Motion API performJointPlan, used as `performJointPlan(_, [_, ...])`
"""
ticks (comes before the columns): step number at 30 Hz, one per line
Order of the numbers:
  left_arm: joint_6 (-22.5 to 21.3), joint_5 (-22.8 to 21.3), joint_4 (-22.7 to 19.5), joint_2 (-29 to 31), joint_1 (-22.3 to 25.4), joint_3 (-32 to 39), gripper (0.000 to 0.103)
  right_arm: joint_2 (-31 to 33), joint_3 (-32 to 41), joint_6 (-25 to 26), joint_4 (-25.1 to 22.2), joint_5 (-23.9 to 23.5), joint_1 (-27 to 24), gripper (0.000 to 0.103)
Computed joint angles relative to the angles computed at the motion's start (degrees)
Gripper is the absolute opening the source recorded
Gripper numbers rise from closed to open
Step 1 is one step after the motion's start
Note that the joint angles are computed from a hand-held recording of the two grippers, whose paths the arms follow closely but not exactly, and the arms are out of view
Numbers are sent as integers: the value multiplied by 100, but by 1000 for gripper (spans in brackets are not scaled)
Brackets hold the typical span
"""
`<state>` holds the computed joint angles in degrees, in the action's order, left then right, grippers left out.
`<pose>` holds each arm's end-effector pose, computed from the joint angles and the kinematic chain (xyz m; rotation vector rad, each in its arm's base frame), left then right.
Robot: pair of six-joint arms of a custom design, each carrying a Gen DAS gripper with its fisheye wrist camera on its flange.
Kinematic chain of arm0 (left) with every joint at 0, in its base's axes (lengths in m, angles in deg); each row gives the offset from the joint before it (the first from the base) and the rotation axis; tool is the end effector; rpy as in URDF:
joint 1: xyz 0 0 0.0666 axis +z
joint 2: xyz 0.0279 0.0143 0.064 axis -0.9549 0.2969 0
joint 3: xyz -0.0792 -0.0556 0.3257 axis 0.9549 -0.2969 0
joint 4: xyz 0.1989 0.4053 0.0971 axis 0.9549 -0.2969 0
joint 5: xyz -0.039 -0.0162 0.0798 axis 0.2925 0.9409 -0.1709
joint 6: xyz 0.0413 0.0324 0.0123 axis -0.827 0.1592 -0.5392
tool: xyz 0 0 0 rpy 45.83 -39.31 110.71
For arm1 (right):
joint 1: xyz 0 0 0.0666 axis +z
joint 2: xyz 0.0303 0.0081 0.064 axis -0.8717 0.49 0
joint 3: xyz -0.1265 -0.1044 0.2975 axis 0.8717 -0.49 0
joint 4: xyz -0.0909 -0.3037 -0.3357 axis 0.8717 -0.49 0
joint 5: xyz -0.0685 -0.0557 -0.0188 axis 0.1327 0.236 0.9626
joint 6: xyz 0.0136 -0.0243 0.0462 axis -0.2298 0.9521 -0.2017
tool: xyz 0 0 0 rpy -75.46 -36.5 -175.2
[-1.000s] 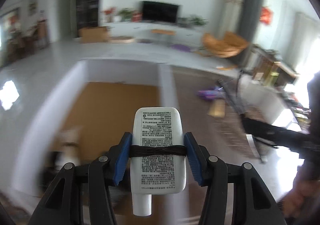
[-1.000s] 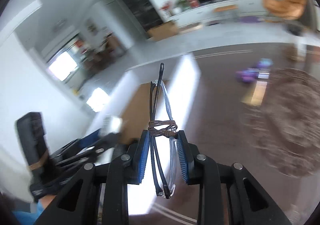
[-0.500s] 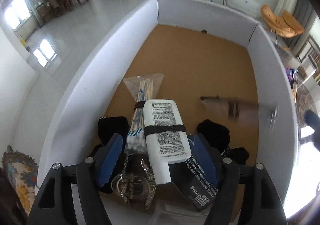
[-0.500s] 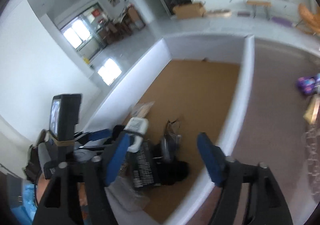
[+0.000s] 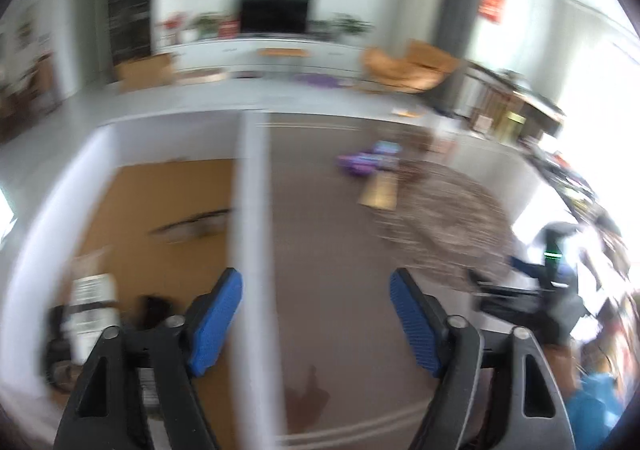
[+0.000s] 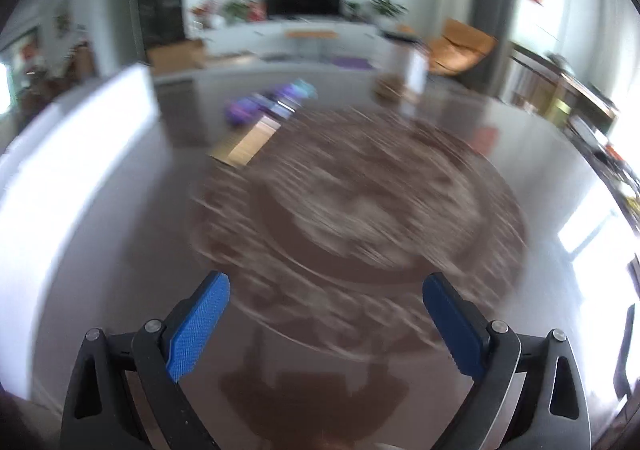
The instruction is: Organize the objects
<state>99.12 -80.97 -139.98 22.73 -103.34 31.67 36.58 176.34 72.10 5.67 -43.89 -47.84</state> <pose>0.4976 -0.2780 0.5431 -0.3427 2.3330 -0.0608 0.5840 0.1337 0.4328 -0.4764 2.4022 0.0744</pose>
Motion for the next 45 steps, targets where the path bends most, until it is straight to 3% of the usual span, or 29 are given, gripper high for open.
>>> performJointPlan(1, [-109,198,155,189,-100,154,93,15,-26,-49,-60,32,-112,98])
performJointPlan(2, [-126,305,196,343,-192,307,95,-13,-60,-116,-116,42,-167,98])
performJointPlan(6, [-94,771,1,1300,-399,1129,95,45,-118,-311,-183,-31,-329,98])
performJointPlan(12, [104,477,-516,2202,-286,1701,95,148,-55,-261,-216,-157,-347,98])
performJointPlan(19, [293,95,-635,2317,-26,1536,95,135,-83,-424,-157,-120,-332,98])
performJointPlan(27, [413,-8,-664,2397,175,1460,95,149,-80,-414,-155,-28,-292,98])
performJointPlan(40, [318,-188,-321,2415,232,1347,103,215,-9,-413,-243,-60,-288,103])
performJointPlan(45, [310,-183,-308,2384,241,1309,103,818,723,-220,-480,-183,-182,103])
